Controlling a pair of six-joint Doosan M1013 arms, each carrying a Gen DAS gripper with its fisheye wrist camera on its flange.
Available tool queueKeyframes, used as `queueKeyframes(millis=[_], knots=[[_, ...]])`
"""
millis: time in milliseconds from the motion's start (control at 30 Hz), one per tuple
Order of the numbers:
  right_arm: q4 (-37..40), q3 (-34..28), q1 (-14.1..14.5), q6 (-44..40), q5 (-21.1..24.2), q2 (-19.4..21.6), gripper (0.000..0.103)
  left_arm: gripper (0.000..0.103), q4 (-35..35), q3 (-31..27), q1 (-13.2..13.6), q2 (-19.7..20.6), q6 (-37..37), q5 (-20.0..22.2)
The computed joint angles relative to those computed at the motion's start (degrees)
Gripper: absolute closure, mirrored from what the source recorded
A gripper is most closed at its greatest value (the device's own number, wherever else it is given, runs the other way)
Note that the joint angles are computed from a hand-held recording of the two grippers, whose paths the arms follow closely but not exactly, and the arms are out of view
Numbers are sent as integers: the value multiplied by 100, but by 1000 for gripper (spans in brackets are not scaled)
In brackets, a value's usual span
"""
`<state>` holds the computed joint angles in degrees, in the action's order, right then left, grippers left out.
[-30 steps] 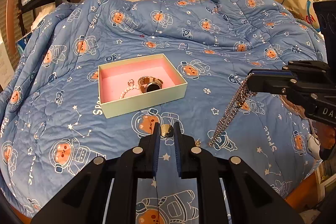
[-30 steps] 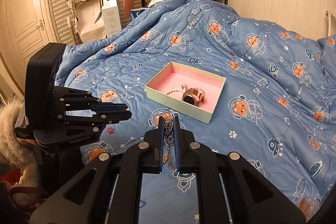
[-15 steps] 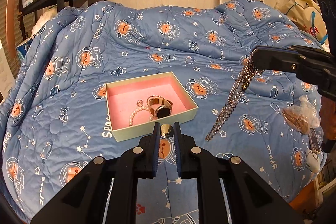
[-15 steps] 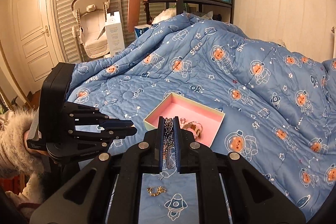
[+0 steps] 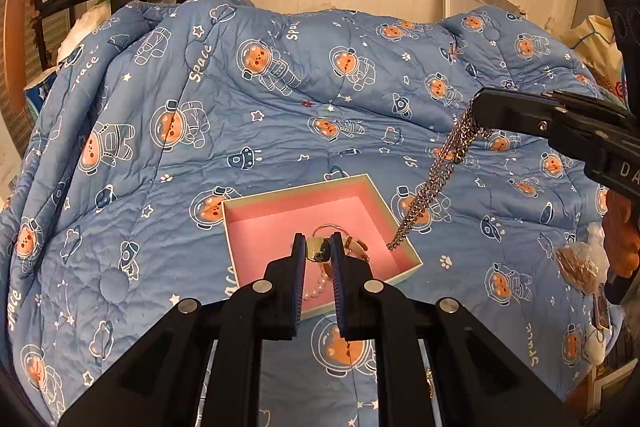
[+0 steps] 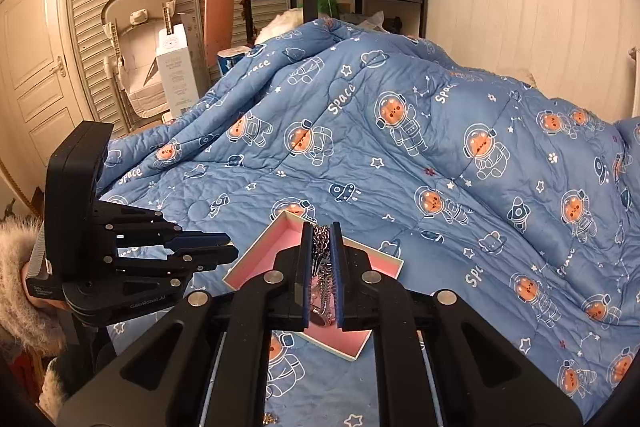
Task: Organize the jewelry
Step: 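Lift and carry the gold chain and charm over the pink box with both grippers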
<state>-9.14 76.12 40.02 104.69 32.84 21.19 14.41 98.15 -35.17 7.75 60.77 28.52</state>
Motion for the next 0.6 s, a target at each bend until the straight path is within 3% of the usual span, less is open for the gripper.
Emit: queueKeyframes(millis=[300,600], knots=[[166,-482,-137,257,229,552,94,91,-180,-427,175,524,201,359],[191,-690,-191,494,336,931,94,91,-561,-602,377,857,126,410]])
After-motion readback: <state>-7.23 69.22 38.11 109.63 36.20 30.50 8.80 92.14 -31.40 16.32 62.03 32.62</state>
